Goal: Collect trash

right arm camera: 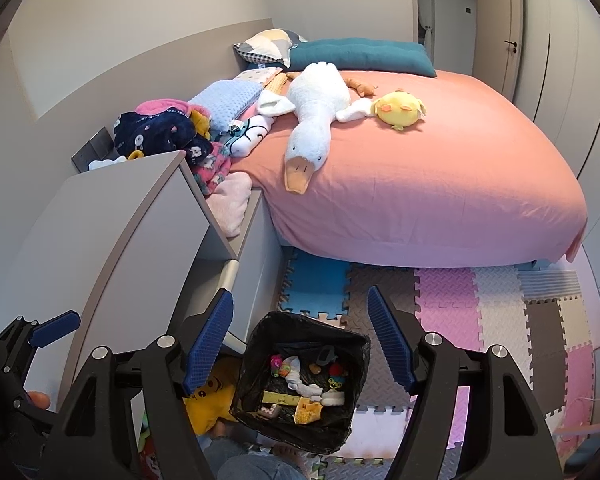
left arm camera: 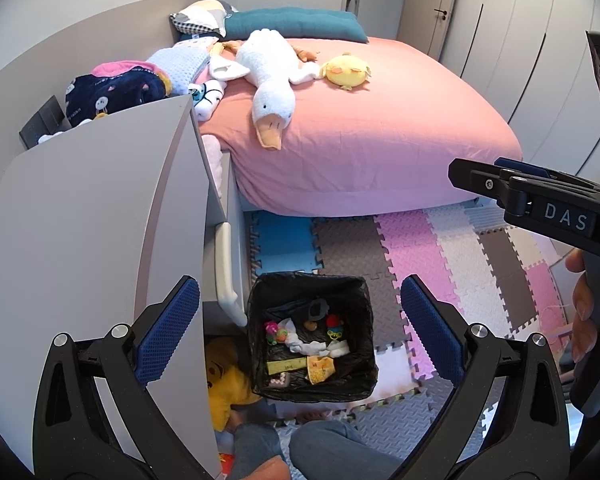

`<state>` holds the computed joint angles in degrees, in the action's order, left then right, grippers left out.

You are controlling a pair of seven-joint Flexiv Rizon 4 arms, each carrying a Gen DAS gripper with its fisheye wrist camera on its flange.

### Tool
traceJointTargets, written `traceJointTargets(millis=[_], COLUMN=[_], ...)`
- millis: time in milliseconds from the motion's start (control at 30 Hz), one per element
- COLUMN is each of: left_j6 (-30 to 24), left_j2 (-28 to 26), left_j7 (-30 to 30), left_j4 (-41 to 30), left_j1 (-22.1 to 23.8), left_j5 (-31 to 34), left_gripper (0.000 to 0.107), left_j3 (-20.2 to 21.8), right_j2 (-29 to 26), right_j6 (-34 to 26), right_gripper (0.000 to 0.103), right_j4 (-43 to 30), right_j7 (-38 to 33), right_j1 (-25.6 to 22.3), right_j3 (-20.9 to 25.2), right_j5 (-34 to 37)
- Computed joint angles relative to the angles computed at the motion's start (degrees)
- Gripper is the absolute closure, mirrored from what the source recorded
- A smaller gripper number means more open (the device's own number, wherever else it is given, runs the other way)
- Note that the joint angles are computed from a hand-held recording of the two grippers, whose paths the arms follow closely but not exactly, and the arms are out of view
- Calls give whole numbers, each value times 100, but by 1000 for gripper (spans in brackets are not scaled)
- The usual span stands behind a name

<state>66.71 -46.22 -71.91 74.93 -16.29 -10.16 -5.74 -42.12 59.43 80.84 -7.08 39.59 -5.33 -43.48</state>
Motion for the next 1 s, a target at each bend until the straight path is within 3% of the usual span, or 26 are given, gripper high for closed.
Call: traceJointTargets(millis=[267, 1000], left_j6=[227, 353], left_j2=[66, 70], left_j7=[140, 54], left_j4=[182, 174], left_j1=[109, -12], left_j5=[-109, -15], left_gripper=[10, 10], left_j3=[-181, -11], right_j2=[-18, -56], right_j6=[-34, -96], right_gripper=[32, 32], right_j4=[-39, -122], right_j7=[-15, -63], right_j1=[10, 25], right_j3=[0, 16], right_j5=[20, 78])
